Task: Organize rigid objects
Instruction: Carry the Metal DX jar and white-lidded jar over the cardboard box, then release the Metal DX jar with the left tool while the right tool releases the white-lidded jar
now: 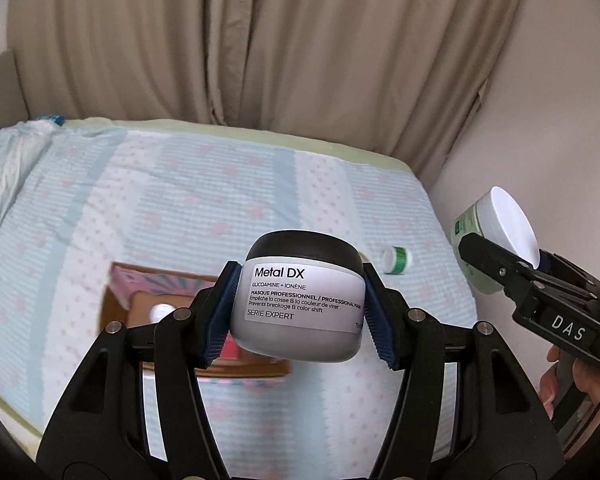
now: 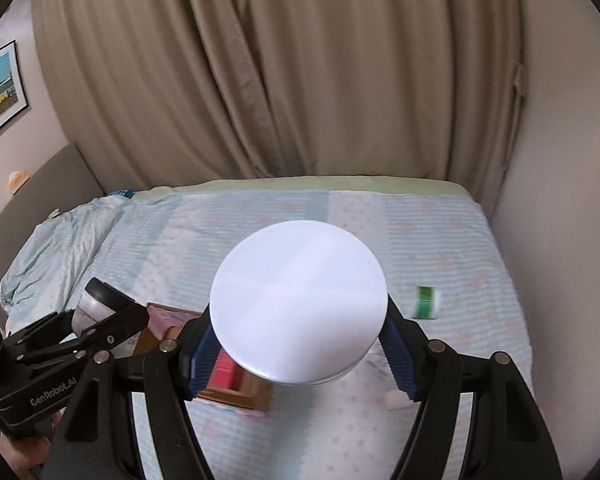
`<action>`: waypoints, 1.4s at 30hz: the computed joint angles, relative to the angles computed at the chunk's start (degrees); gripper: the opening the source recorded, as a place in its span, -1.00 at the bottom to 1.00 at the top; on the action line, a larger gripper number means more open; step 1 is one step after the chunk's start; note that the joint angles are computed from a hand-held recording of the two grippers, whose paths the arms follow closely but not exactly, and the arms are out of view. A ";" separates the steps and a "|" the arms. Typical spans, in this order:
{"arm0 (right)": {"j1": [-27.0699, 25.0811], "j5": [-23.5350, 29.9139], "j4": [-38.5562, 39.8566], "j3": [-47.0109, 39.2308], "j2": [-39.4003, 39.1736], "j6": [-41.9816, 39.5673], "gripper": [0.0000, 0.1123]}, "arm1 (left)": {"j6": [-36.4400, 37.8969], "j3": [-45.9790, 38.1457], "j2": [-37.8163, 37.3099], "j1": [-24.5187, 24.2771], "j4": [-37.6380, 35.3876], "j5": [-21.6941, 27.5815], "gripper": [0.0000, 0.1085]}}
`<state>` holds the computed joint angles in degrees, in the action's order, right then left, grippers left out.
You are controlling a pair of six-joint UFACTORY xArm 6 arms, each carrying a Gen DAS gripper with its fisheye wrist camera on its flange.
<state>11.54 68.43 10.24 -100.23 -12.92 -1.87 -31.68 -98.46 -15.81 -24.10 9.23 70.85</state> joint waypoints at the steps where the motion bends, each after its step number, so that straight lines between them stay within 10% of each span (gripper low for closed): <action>1: 1.84 -0.11 -1.20 -0.40 0.41 1.59 0.20 | 2.76 0.68 -0.92 2.52 -2.38 0.27 0.02; 18: 23.62 -1.96 -15.75 -1.54 9.98 35.55 0.20 | 41.07 10.57 -1.88 32.61 -25.86 5.58 0.02; 42: 22.82 -10.09 0.01 6.40 26.56 31.70 0.20 | 47.51 37.91 1.45 32.78 -21.15 -8.68 0.02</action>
